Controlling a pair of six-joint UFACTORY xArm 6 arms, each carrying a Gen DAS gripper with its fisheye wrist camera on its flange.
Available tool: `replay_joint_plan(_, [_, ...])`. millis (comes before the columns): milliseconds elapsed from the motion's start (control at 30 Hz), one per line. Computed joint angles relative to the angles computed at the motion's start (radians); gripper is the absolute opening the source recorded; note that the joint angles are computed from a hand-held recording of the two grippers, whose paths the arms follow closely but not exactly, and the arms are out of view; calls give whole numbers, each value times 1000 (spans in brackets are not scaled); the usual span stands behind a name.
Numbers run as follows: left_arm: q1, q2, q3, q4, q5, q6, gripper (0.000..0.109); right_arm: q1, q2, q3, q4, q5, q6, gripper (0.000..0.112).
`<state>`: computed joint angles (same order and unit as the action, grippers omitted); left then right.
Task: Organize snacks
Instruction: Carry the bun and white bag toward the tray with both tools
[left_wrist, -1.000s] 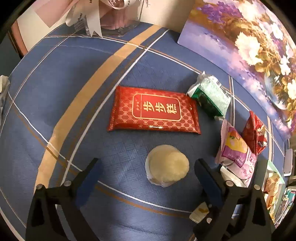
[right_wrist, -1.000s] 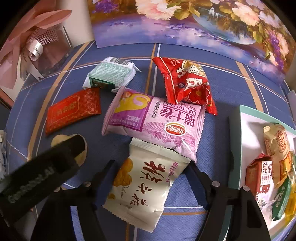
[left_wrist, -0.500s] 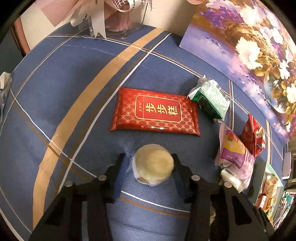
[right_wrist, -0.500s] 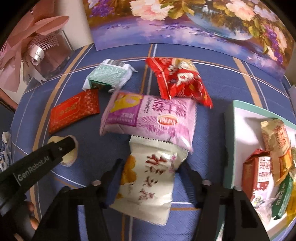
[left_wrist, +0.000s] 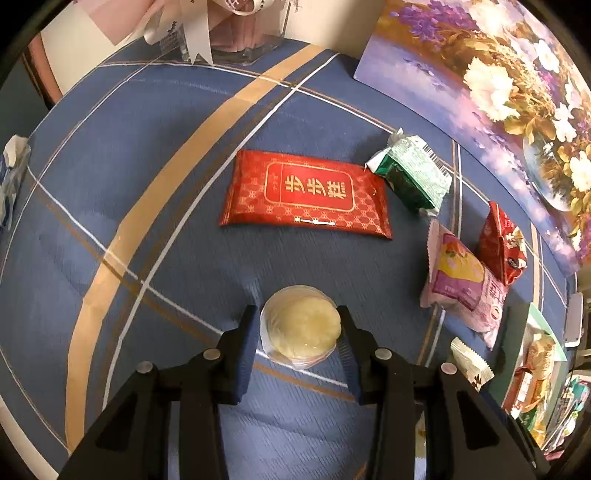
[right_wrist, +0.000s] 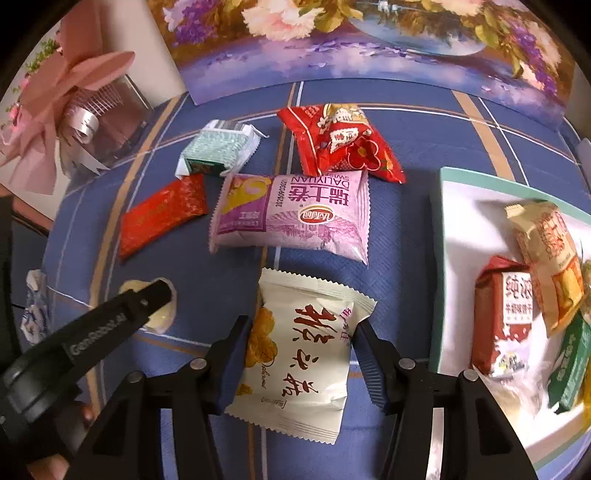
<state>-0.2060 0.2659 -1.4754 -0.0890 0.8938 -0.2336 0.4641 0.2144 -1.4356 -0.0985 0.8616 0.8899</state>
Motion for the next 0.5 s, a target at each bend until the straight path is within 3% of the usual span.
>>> replay_joint_plan(500, [-57, -157, 79, -15, 25, -66, 42, 21, -230, 140, -41, 1, 73, 58])
